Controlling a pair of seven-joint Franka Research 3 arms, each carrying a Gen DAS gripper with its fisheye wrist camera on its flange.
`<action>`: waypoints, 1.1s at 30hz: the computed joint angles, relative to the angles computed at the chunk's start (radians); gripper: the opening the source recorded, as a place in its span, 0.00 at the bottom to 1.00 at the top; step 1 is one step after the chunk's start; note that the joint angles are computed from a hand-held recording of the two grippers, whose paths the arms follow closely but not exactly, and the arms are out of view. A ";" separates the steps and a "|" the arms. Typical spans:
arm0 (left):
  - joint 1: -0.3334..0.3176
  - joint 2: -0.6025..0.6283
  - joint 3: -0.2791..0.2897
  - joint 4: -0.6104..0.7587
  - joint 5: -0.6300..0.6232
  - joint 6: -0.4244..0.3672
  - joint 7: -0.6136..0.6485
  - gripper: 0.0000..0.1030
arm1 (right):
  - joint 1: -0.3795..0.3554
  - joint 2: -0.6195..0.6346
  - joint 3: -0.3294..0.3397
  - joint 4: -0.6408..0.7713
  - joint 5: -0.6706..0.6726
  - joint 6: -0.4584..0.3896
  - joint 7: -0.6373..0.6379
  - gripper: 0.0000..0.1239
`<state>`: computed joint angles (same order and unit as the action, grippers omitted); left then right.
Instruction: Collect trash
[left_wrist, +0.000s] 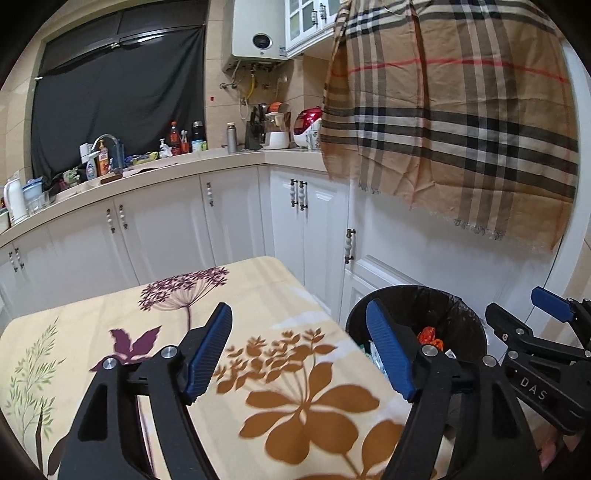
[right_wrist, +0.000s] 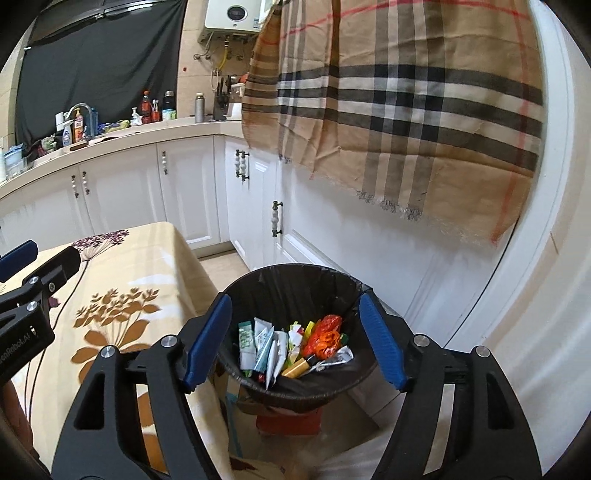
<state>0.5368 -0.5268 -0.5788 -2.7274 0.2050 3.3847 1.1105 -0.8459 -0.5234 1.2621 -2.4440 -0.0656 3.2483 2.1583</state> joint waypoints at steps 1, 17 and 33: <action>-0.018 -0.012 0.019 -0.015 0.001 0.000 -0.001 0.71 | 0.022 -0.003 -0.016 -0.010 0.002 0.001 -0.001 0.58; -0.122 -0.143 0.130 -0.127 0.029 -0.014 -0.031 0.75 | 0.188 -0.102 -0.129 -0.113 0.051 0.027 0.014 0.60; -0.155 -0.181 0.177 -0.153 0.047 -0.017 -0.044 0.75 | 0.237 -0.140 -0.168 -0.146 0.071 0.027 0.011 0.60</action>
